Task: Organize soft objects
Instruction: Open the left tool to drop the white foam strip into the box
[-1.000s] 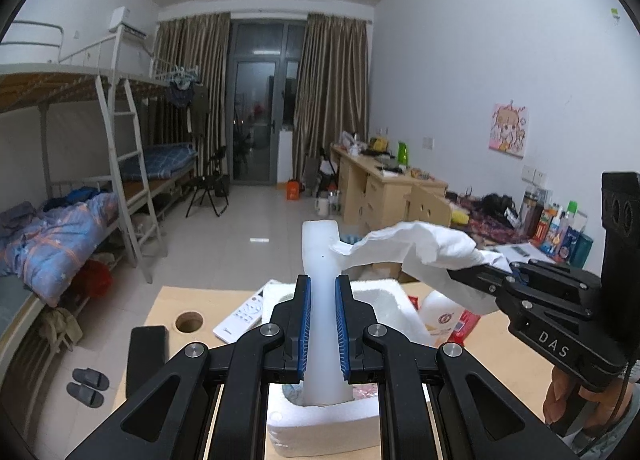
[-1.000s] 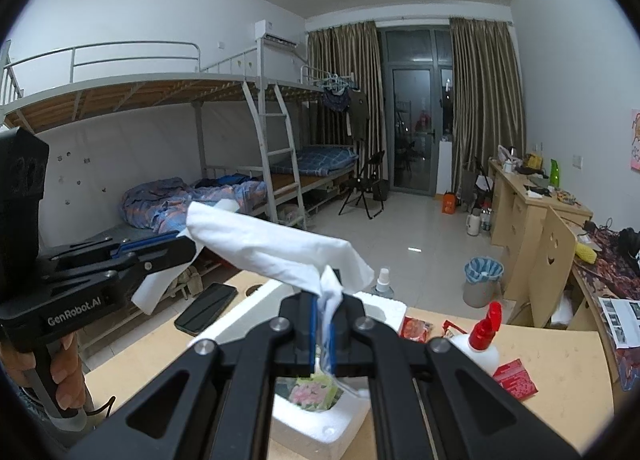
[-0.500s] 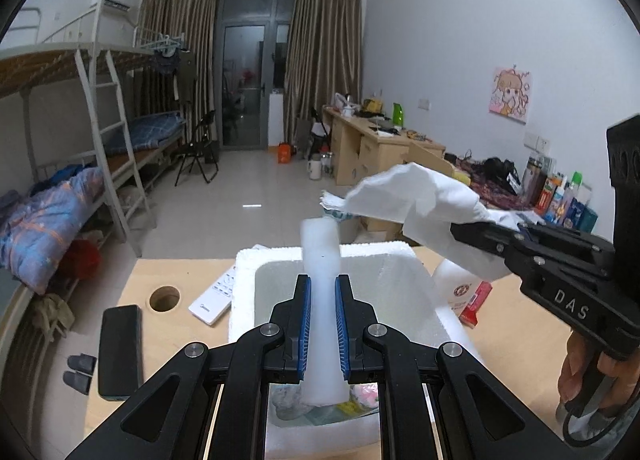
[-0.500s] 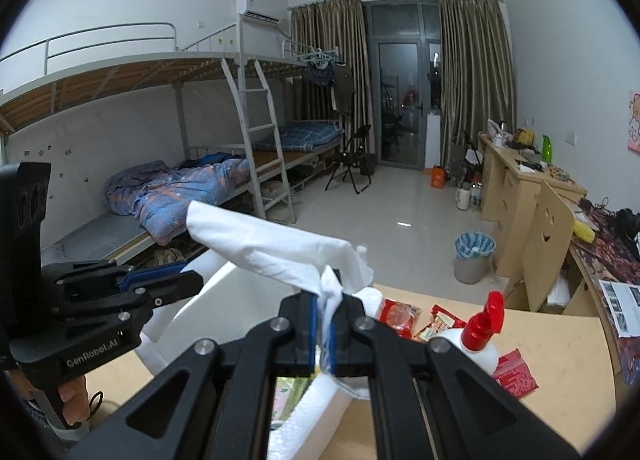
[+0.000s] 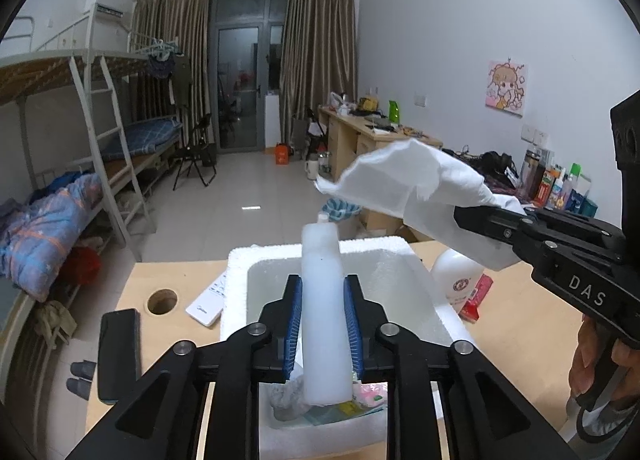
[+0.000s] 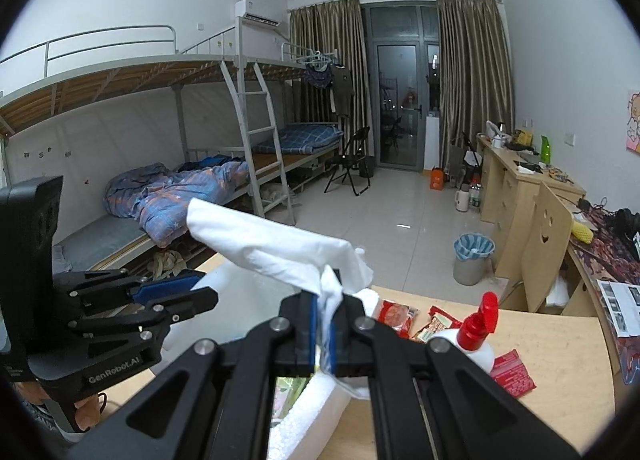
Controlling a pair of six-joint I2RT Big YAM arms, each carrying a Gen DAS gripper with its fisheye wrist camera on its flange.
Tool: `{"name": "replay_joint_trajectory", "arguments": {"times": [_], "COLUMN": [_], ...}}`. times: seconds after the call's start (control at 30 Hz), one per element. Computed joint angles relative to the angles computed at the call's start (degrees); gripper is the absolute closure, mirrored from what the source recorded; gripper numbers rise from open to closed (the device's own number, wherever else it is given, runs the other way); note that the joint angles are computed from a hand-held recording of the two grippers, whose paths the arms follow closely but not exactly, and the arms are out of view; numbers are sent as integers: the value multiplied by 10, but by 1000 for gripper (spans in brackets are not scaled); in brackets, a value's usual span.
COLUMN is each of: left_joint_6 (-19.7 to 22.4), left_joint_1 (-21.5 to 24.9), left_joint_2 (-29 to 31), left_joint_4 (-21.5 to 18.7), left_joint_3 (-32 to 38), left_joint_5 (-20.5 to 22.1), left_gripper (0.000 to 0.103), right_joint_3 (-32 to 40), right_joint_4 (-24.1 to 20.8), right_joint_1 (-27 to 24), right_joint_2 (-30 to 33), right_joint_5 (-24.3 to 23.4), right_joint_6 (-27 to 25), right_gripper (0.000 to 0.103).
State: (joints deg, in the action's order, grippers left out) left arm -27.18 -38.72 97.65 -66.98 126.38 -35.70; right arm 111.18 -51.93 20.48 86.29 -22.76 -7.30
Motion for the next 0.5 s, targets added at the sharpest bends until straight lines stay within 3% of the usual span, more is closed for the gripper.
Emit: {"name": "replay_joint_trajectory", "arguments": {"times": [0.1,0.17,0.2,0.5], "left_joint_6": [-1,-6,-6,-17], "left_joint_1": [-3,-2,-3,-8], "left_joint_2": [4,3,-4,-31], "left_joint_4": [-6,-9,3,22], "left_joint_3": [7,5,-7,-43], "left_joint_5": [-10,-11,-14,-53], "left_gripper": [67,26,20,17], "right_joint_3": [3,3,3,4], "right_joint_4": [0,1,3,3], "right_joint_1": [-1,-1,-2,-2], "right_joint_2": [3,3,2,5], "right_joint_5": [1,2,1,-2], "right_joint_6": [2,2,3,1], "right_gripper": [97,97,97,97]}}
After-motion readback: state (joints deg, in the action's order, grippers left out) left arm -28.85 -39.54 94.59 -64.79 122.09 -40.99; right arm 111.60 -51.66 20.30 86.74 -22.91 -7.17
